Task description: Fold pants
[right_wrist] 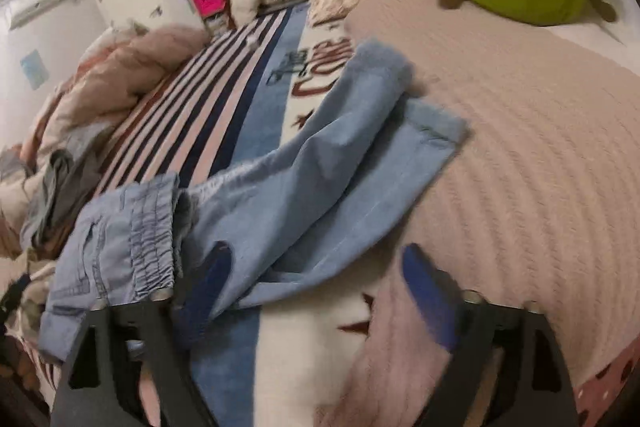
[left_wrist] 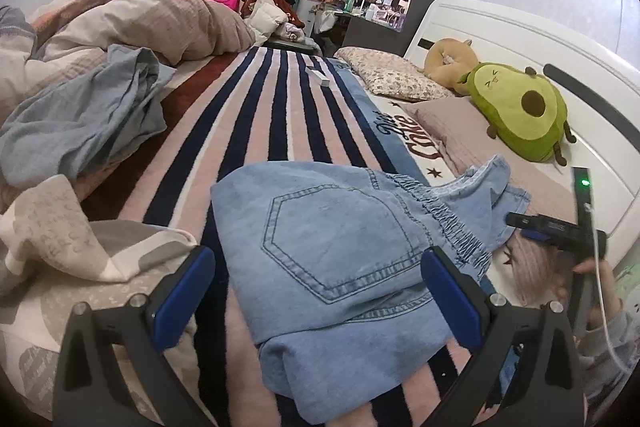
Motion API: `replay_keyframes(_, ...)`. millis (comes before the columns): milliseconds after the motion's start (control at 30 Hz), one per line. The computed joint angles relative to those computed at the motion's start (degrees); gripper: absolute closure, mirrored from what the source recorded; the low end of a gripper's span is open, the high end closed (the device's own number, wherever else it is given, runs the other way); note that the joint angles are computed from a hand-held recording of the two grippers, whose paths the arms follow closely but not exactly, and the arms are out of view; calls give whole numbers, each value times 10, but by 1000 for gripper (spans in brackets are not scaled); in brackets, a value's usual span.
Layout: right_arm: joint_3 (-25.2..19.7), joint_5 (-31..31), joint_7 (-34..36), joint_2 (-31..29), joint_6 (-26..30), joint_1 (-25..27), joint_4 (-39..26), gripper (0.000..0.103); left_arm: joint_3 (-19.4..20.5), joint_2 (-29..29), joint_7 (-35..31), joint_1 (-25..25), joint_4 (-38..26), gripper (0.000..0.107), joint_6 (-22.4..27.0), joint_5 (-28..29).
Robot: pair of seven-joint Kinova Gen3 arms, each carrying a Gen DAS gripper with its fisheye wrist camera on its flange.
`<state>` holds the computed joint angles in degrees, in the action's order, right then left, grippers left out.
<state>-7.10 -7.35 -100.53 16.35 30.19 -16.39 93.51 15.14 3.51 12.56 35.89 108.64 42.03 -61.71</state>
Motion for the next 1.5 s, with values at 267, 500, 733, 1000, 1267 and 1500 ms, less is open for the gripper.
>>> replay_keyframes(267, 134, 163, -181, 66, 0, -154, -81, 4, 16, -21, 43, 9, 15, 6, 39, -34)
replay_keyframes(500, 54, 190, -196, 119, 20, -91, -152, 62, 29, -22, 56, 1, 20, 6, 55, -51)
replay_keyframes(733, 107, 50, -79, 74, -93, -108, -78, 99, 29, -28, 69, -3, 28, 6, 43, -53)
replay_keyframes(1000, -77, -63, 107, 8, -146, 25, -42, 100, 46, -45, 96, 1, 36, 6, 69, -69)
replay_keyframes(1267, -183, -87, 193, 48, -10, 34, -151, 100, 80, -76, 110, 0, 46, 6, 124, -66)
replay_keyframes(1500, -249, -23, 152, 83, 76, 86, -173, 68, 88, -85, 110, -18, 54, 6, 113, -59)
